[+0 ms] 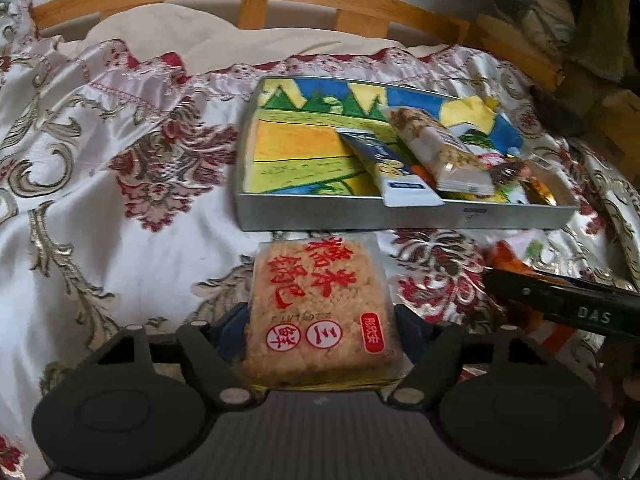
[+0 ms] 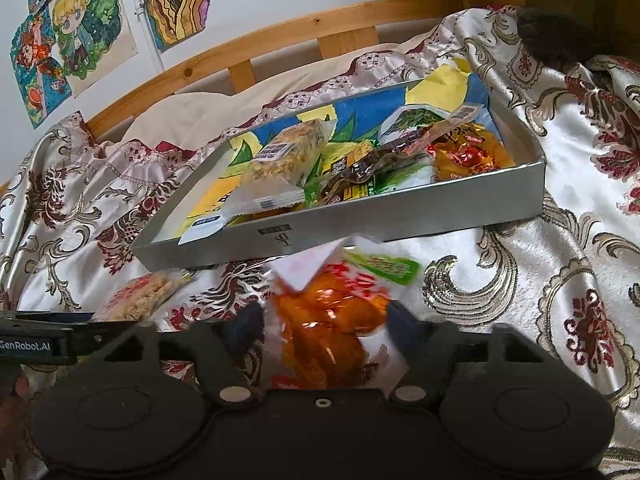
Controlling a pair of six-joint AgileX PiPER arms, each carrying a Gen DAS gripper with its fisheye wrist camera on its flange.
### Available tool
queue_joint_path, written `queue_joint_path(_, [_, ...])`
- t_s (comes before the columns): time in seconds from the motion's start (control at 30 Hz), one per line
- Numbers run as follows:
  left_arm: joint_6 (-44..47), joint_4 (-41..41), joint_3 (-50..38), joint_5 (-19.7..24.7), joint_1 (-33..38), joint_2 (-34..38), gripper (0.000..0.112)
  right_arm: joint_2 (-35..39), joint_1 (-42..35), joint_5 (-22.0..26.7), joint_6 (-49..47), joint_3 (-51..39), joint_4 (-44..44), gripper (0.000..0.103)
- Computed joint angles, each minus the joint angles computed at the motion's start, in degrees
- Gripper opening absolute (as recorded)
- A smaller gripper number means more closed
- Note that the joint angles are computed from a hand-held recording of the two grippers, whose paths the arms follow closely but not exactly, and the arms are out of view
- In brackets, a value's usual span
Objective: Organize snacks
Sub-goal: 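Lift the rice-cracker packet with the left tool while the right lifts the orange packet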
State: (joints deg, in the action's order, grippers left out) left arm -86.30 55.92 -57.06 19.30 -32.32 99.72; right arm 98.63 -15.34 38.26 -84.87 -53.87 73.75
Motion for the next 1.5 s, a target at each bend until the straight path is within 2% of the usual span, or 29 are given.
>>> queue_joint_path(0.2, [0.4,0.5,-0.9,-0.4,-1.7,0.6,0.078,-1.8,1.2,1.2,-3.1,2.0,0.1,0.062])
queue_joint_path(0.3, [1.6,-0.8,-2.0,0.8,-2.5,1.0,0.078,-2.6,2.0,0.9,-4.6,3.0,0.2,0.062])
queue_joint_path(0.43, [4.4,-3.9,-3.5,2.1,-2.8,1.8,0.083,-2.7,2.1,0.8,-5.4,3.2,0.4,0.065])
queue_joint_path(0.57, [4.1,-3.7,-3.9,2.6,-3.1,2.2,0.083,-2.2,1.7,1.9,-4.2,2.6,-0.5,0.068])
queue_joint_path(0.63, [3.0,-3.2,-4.0,3.2,-3.3,2.2,0.077,-2.4,1.8,1.5,-4.0,2.7,-0.9,0.066])
queue_joint_path(0.8, [5.2,-5.8,-4.6,3.6,-3.3,2.1,0.077,-3.9,2.9,-0.6,-4.8,3.8,-2.3,0.061])
queue_joint_path(1.03, [6.3,-7.5,-5.9,4.9,-4.6,2.1,0.076,-6.7,3.5,-2.3,-7.8,6.9,-2.5,0.06])
queue_joint_path(1.37, [11.8,-12.3,-8.0,6.6,-7.5,1.8,0.076,-12.7,-0.1,-0.9,-5.9,9.9,-5.8,0.059])
queue_joint_path(1.4, [12.3,-13.3,-7.9,6.2,-7.6,1.5,0.076,-13.3,-0.9,-0.1,-5.8,10.0,-6.0,0.051])
queue_joint_path(1.5, [14.0,-16.0,-8.2,6.0,-8.5,1.2,0.076,-15.6,-3.4,1.1,-4.0,10.6,-7.4,0.052])
